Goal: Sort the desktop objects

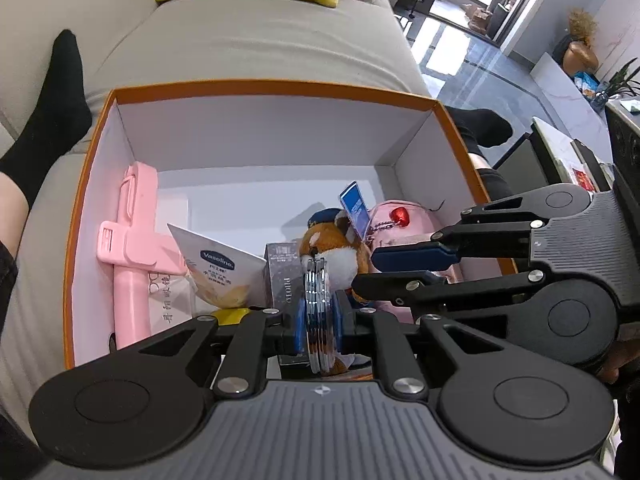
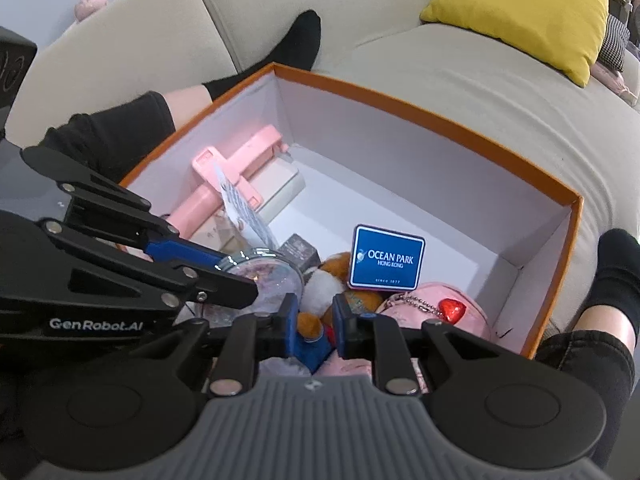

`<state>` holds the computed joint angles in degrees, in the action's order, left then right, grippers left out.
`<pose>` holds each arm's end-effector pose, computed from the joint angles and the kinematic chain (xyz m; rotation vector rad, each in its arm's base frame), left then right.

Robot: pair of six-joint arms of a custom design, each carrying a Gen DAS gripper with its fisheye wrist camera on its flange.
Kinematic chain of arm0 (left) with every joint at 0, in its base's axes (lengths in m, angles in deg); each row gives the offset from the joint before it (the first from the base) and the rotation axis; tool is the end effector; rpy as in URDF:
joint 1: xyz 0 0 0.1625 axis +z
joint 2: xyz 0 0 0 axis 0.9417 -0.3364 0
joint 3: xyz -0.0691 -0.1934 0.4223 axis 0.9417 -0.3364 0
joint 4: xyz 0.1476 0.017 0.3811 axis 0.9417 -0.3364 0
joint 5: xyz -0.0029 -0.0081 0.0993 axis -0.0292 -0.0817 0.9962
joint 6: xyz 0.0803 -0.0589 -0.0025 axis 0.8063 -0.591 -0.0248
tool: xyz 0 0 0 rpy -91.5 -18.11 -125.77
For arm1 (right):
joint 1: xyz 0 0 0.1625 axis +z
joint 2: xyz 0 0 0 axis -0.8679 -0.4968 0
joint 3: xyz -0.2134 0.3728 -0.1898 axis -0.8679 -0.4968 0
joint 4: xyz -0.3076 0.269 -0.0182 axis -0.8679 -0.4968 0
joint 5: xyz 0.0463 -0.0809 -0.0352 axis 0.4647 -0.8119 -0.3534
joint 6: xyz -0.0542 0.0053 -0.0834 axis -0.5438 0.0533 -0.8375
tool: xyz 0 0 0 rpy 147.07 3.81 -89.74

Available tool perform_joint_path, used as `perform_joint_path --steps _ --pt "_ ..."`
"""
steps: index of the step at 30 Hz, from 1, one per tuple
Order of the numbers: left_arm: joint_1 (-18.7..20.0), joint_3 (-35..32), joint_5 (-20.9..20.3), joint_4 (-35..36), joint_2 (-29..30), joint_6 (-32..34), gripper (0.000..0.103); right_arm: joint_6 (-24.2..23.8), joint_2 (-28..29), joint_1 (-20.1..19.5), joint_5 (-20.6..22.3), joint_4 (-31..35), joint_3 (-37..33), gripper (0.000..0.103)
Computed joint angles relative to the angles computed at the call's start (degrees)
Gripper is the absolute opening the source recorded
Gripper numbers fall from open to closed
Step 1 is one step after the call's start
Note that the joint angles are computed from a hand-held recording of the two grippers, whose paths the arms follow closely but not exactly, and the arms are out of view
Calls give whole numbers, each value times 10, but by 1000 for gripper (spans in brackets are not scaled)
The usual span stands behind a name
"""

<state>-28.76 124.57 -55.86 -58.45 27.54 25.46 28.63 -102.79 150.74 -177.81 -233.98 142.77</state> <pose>-0.4137 -0.5853 0.0270 1.2356 2.5153 0.0269 0.0970 -0.5070 0.3433 0.4586 -2.4861 0.6362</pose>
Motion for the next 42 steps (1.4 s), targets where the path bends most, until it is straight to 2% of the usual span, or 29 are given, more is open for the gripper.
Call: perform_joint_path --steps 2,6,11,15,20,23,25,31,33,37,42 --pt "2 -3 4 4 5 -11 16 2 0 -2 1 3 -1 21" --pt "13 -19 -21 39 12 -37 16 3 0 -1 -12 -1 1 21" --pt "11 -6 -27 27 -2 -15 22 -3 -5 3 -6 -4 5 21" --pt "18 4 -56 14 -19 5 23 8 -8 6 11 2 1 21" --pt "26 21 -90 -2 -50 56 23 62 -10 7 43 17 -8 22" --pt "28 37 -92 -18 -70 88 23 99 -4 11 52 11 -9 43" --pt "32 39 -93 -15 -78 93 24 121 3 15 50 6 -10 44" --pt "47 43 -80 -23 -94 83 24 175 28 31 21 18 -19 45" --pt "52 43 -71 -28 -95 73 24 193 42 41 -9 20 -25 48" --pt "60 41 -72 -36 -99 72 23 225 58 53 -53 29 -30 44" --pt "67 38 -83 -37 -102 74 24 259 42 57 -60 55 -31 27"
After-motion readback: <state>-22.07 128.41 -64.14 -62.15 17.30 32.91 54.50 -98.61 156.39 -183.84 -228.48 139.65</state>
